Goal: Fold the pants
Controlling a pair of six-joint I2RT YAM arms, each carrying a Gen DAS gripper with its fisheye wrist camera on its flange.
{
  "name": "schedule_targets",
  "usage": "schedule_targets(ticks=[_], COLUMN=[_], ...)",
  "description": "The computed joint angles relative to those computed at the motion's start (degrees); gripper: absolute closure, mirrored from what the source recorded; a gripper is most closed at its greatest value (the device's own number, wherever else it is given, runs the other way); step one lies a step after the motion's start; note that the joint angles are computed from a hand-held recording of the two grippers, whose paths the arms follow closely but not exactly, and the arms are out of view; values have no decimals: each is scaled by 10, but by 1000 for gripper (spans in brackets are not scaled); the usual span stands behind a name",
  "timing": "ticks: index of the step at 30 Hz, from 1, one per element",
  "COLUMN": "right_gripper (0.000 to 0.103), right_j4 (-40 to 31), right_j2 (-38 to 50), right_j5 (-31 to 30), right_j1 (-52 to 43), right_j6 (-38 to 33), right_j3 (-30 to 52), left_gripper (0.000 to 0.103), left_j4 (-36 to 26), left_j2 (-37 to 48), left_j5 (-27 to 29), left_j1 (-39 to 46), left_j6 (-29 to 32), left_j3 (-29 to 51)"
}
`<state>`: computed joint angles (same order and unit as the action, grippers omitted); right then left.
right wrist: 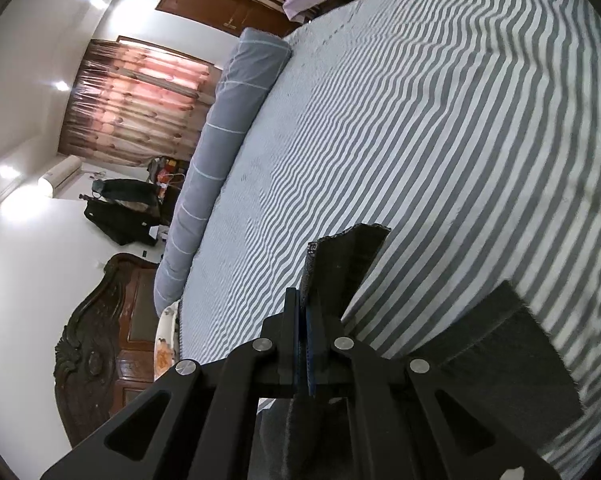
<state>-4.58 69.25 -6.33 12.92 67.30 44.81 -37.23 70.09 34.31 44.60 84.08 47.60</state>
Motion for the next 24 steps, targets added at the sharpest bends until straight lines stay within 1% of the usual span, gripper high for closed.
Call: schedule_targets(ticks=[1,4,6,8,11,15,16,18,22,24], right_gripper=[99,99,99,99,99,99,99,99,100,100], right_j4=[-10,-59,-90,-122,-153,-158,-158,-166,-231,-255], right_j2=[-15,-81,-128,-175,-209,-208,-203,-203,-226,-215], right_j5=[5,29,45,61,72,74,76,91,156,167], right_j1=[1,10,20,33,48,62,67,83,142,155], right_j6=[-2,-9,0,20,48,73,77,84,93,89], right_j3=[-6,-36,-69,-113,-163,-214,-219,-226,-199,-186], left_gripper=[100,100,100,100,100,100,100,100,100,100], left_j4=[-21,-83,-108,-113,-100,-54,-52,-65,-121,-132], left_j2=[3,14,23,25,24,16,15,19,40,45], left_j5=[10,52,56,57,37,17,16,22,23,17], left_j1=[7,44,54,61,57,58,59,61,70,74], left_j6=[13,81,115,145,175,211,216,219,231,244], left_j3=[13,48,61,59,41,-6,-9,1,41,42])
